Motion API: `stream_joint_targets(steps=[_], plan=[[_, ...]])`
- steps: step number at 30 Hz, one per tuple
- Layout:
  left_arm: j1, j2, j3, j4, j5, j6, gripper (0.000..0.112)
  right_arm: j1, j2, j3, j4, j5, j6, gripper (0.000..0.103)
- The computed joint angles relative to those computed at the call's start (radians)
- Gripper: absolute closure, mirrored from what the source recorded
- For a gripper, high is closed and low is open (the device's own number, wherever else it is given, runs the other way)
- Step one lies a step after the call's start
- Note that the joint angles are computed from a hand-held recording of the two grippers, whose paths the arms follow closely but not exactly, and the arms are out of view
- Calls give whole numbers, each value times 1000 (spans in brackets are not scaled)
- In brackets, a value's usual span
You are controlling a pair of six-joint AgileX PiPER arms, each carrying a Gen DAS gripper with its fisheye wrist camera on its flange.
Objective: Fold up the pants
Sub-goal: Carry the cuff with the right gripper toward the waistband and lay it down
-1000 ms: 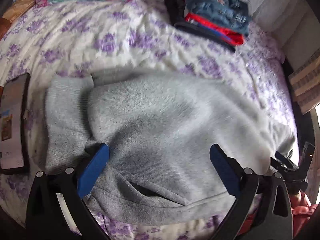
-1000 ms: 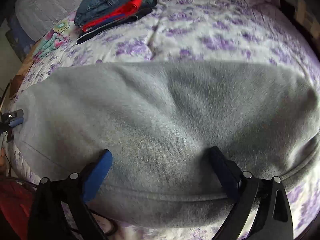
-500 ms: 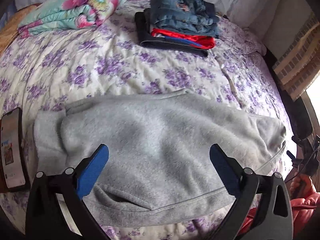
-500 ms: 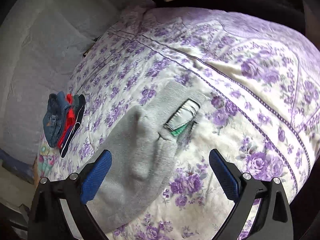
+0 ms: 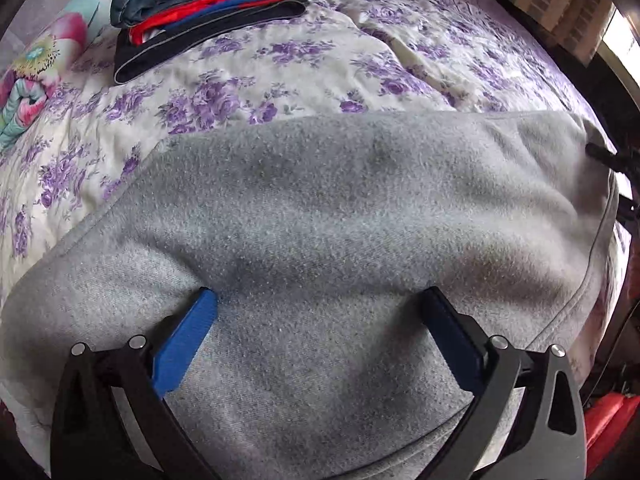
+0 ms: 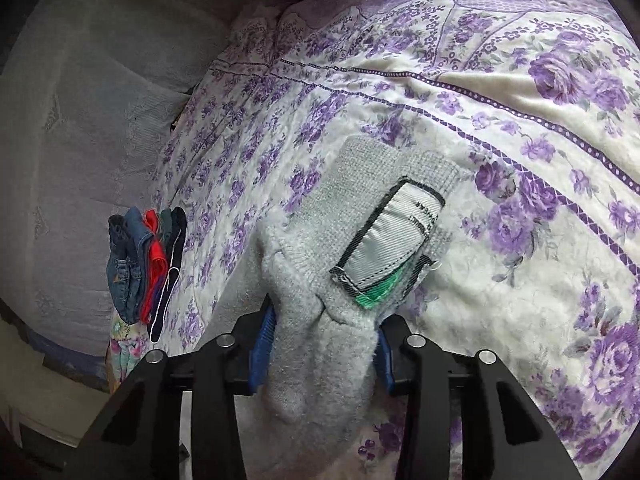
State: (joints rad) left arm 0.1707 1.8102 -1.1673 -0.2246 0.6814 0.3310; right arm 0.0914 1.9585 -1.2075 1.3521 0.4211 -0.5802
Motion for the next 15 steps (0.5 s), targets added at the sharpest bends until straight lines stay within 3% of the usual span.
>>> stream_joint_targets(steps=[3,6,11,15], plan=[[82,-38,-14,-110,74,65,14,26,-49,11,-32,-32,4,71],[229,-130,22,-229,96,128,14,75,-93,-31,-168,-57,89,72],[582,-225,50,-438,219,244,14,227,-95,-206,-507,-36,296,73],[808,-246,71,-488,312,280,14,412,-4,-441,-803,43,424,73]])
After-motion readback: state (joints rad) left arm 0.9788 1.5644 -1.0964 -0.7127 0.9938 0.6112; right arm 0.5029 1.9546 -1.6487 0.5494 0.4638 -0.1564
